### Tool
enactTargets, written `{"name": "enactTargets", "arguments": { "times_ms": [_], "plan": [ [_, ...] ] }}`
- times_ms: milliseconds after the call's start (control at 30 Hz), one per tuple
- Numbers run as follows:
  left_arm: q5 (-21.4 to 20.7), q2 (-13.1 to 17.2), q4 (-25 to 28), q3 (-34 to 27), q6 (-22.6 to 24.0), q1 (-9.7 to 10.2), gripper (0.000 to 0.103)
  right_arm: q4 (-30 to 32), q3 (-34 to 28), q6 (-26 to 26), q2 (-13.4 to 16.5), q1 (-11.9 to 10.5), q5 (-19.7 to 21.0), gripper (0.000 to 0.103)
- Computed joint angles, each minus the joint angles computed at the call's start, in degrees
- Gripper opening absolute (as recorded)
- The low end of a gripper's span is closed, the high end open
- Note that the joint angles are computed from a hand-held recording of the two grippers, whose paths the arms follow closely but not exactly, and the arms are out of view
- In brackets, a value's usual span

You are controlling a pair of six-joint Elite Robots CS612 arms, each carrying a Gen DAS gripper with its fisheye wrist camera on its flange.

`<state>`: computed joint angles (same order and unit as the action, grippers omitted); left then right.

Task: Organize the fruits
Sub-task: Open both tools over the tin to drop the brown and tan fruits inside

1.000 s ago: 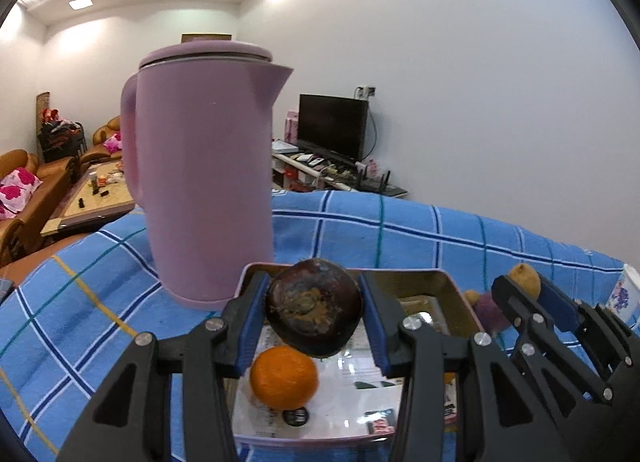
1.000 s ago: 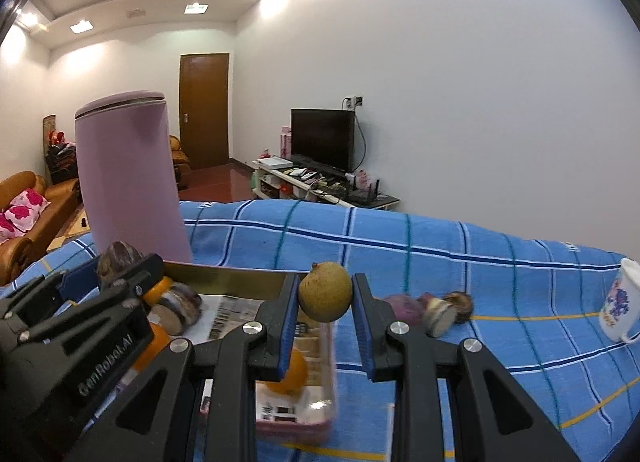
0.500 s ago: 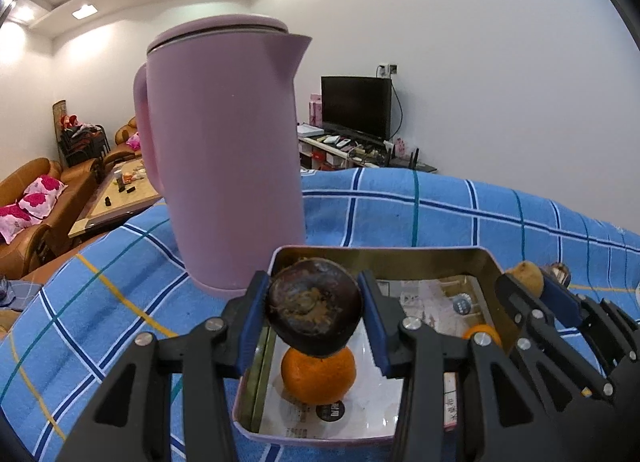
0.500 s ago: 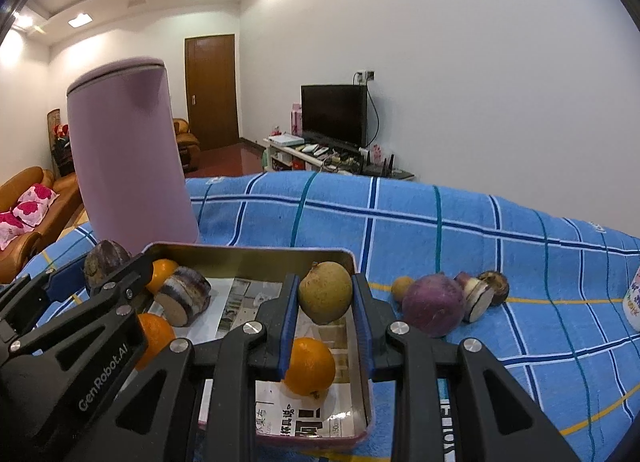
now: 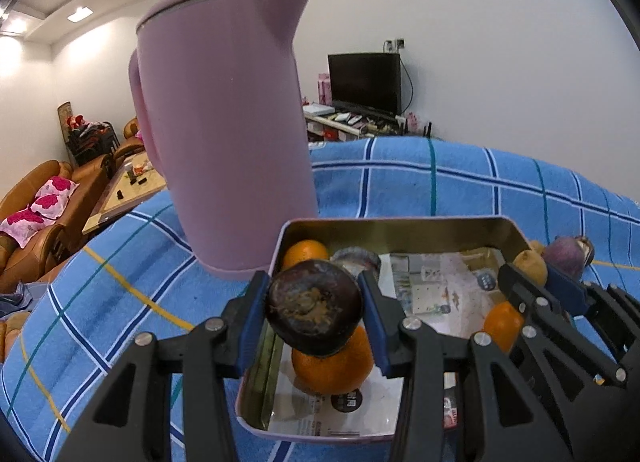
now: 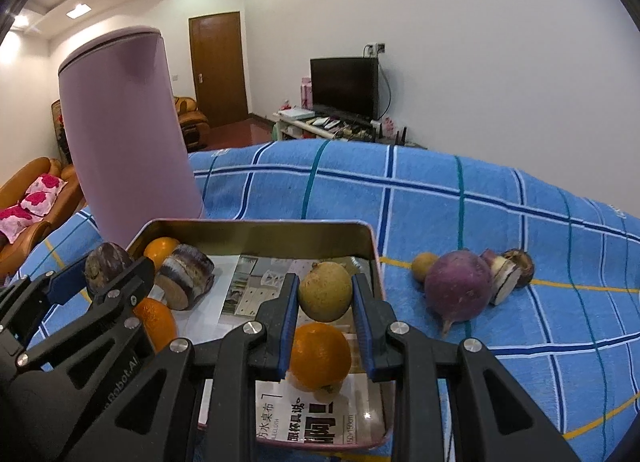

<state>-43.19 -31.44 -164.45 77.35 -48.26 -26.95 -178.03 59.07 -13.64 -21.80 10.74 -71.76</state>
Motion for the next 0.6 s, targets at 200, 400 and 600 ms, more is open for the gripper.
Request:
{"name": "enactTargets", "arguments": {
  "times_ms": [200, 400, 600],
  "plan": [
    [0.20, 0.17, 1.77, -0.44, -0.08, -0.02, 0.047, 2.14, -0.53, -0.44, 0.15, -0.41, 3.50, 0.029],
    [0.65, 0.17, 2.28, -0.38, -0.31, -0.12, 0.047, 2.95, -0.40, -0.98, 0.12, -0.80, 6.51, 0.029],
    [1.43, 0.11, 3.52, -0.49, -1.61, -0.17, 0.048, 4.25, -0.51, 0.05, 0.19, -1.46, 10.03, 0.045]
  ]
}}
